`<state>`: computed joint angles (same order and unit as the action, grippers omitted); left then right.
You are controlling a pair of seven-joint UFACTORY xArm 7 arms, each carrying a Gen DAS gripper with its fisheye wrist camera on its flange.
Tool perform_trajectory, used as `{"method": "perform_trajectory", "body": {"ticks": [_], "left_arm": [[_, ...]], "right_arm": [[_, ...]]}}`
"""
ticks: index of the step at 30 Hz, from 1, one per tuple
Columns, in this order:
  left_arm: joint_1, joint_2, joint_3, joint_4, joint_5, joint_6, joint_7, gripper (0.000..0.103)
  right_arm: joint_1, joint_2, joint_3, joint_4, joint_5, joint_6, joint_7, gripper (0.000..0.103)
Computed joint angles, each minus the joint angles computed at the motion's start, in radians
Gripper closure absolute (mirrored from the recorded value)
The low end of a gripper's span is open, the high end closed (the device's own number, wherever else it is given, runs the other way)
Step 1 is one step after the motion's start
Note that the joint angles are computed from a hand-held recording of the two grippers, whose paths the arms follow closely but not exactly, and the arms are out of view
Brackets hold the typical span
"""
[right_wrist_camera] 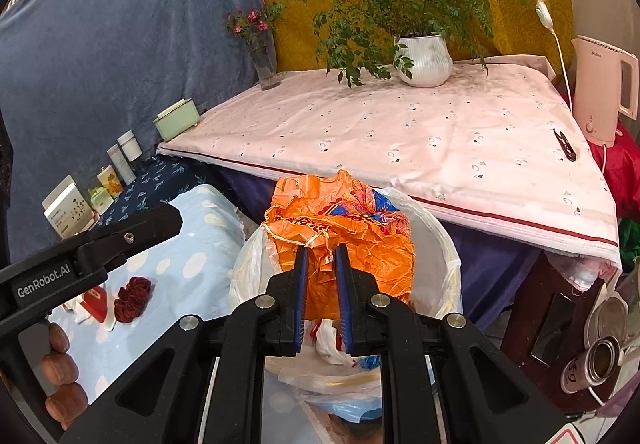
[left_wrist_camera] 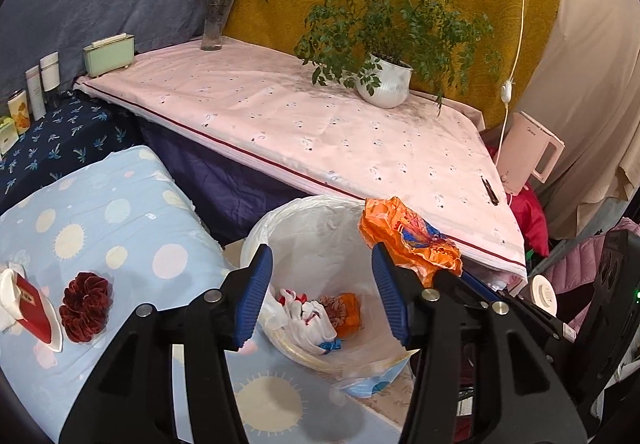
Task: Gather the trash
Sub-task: 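Open the left tool over the bin while the right tool drops the orange bag in, then move both tools back to the table toward the paper cup and scrunchie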
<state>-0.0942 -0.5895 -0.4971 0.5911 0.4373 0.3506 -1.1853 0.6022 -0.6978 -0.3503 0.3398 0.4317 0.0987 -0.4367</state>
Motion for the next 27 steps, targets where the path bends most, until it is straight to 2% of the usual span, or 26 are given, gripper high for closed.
{"method": "perform_trajectory", "body": {"ticks": [6,8,10,14,18,21,27], "left_arm": [[-0.005,-0.028,0.017,-0.032,-0.009,0.004,0.008,0.053],[-0.002,-0.039,0.018,-0.04,-0.012,0.007,0.007,0.048],[0.008,-0.06,0.01,-0.051,-0.01,0.019,-0.004,0.035],[0.008,-0.101,0.014,-0.077,-0.016,0.037,-0.008,0.035],[0.005,-0.159,0.02,-0.11,-0.029,0.075,-0.011,0.032],[0.006,-0.212,0.021,-0.136,-0.037,0.109,-0.019,0.028],[-0.018,-0.317,0.045,-0.189,-0.061,0.178,-0.006,0.027]], "right_arm": [[0.024,0.032,0.004,0.009,0.004,-0.02,0.011,0.084],[0.028,0.041,0.01,0.009,0.003,-0.034,0.022,0.082],[0.031,0.041,0.015,0.008,-0.003,-0.04,0.031,0.082],[0.039,0.028,0.021,0.002,-0.013,-0.038,0.05,0.082],[0.038,0.004,0.046,-0.011,-0.026,-0.037,0.072,0.073],[0.044,-0.007,0.065,-0.015,-0.039,-0.03,0.089,0.072],[0.069,-0.024,0.102,-0.023,-0.054,-0.017,0.124,0.072]]}}
